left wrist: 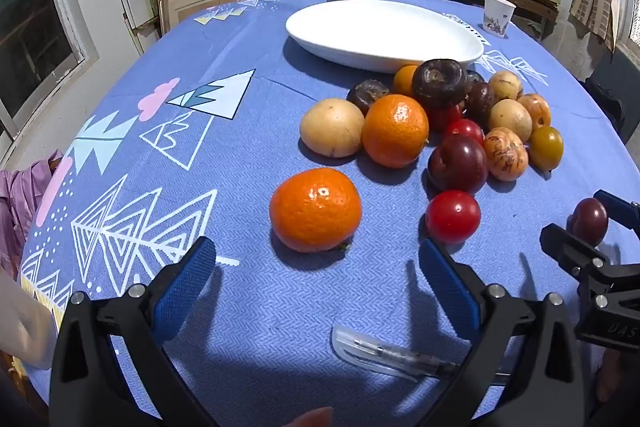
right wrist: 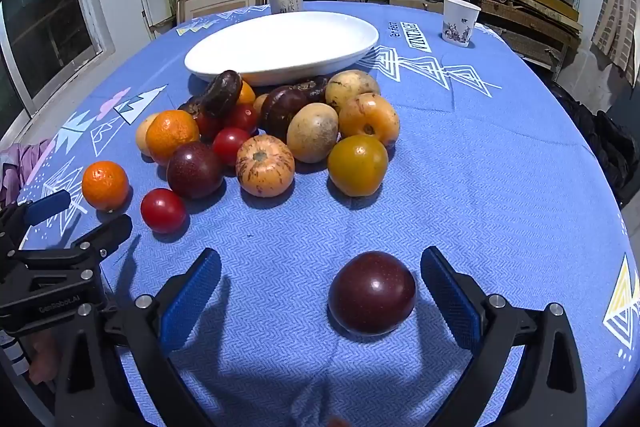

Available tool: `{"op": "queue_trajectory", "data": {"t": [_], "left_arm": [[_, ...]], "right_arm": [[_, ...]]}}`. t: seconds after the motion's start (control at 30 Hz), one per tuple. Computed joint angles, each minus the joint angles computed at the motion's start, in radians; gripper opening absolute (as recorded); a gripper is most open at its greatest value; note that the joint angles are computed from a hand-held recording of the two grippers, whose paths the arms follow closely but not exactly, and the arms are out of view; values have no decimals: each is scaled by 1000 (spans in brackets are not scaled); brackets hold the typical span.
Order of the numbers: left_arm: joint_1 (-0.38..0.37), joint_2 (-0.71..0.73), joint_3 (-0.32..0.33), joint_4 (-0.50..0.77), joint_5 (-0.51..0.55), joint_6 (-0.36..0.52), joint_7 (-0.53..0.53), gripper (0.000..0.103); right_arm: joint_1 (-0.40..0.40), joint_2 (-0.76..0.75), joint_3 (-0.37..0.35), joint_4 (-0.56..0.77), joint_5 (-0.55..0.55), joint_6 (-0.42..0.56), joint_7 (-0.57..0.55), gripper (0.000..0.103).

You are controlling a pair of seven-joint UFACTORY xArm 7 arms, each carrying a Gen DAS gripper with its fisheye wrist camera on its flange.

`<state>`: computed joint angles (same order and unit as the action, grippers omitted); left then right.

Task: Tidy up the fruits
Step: 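Move left tool to the orange tangerine while right tool moves to the dark red plum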

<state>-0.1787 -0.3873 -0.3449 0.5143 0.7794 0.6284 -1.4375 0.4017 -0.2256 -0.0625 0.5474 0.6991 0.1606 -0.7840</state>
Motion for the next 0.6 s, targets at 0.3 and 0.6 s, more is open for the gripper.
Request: {"op": "queue_trajectory", "data": {"t": [0.3,0.6], "left_arm": [[0,1,3,-5,0,-8,-4,99],[1,1,2,-5,-1,-8,-3,99]], "right_arm": [[-1,-1,0,3,20,9,-14,100],[-4,-3,3,2,23,11,-17,100]]}}
